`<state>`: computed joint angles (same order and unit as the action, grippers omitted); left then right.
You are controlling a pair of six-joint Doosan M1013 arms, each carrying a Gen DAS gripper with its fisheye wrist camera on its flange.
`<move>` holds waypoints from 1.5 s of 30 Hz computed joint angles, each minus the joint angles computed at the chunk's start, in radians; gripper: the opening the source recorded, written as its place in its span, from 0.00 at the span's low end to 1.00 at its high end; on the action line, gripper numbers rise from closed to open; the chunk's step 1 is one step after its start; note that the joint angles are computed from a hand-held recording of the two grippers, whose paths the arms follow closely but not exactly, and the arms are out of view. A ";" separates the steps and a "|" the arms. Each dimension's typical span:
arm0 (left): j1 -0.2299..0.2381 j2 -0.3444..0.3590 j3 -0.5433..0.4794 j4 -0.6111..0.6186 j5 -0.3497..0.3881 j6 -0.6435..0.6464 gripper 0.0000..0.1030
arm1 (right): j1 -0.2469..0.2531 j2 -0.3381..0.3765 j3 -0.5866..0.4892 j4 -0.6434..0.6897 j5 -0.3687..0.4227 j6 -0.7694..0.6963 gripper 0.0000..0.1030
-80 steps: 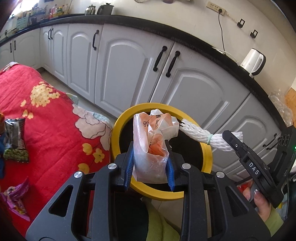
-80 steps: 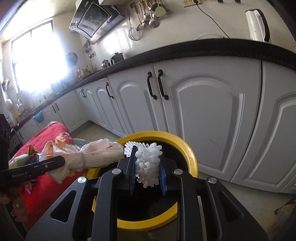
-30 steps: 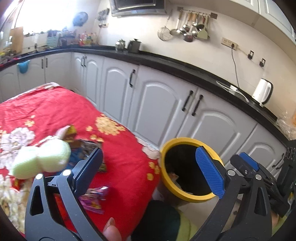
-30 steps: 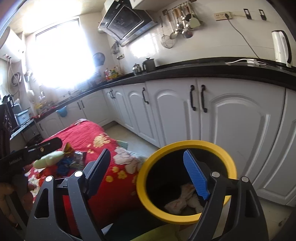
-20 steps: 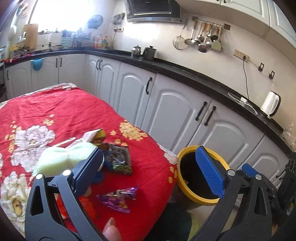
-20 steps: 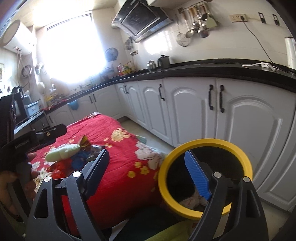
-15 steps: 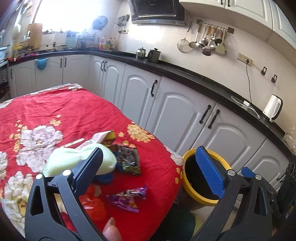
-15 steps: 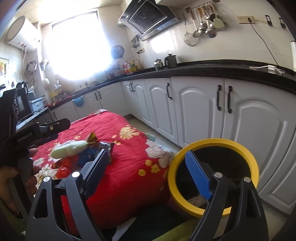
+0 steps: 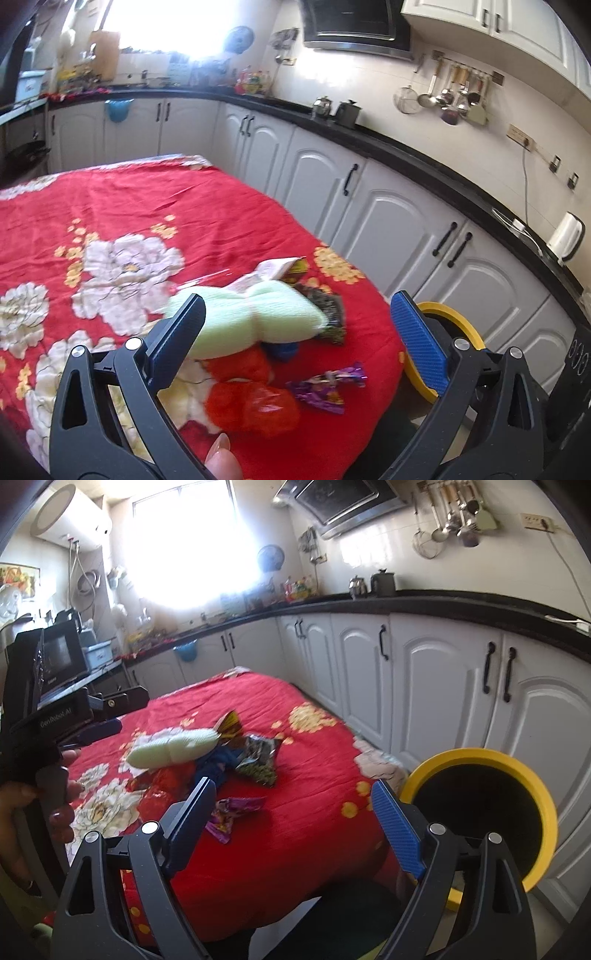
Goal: Collect trash
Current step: 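Move both tools back toward the trash on the table, then grasp the green knitted pad with the left gripper while the right gripper grasps a purple wrapper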
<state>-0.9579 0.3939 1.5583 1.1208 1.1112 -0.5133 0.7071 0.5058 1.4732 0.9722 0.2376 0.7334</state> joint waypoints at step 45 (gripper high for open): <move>0.103 -0.106 0.282 0.180 -0.460 -0.820 0.52 | 0.023 0.193 -0.249 -0.175 0.343 0.411 0.27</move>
<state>-0.8550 0.2878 1.8405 1.3013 0.6508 -1.3329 0.7301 0.6989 1.2245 0.7972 0.5809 1.1441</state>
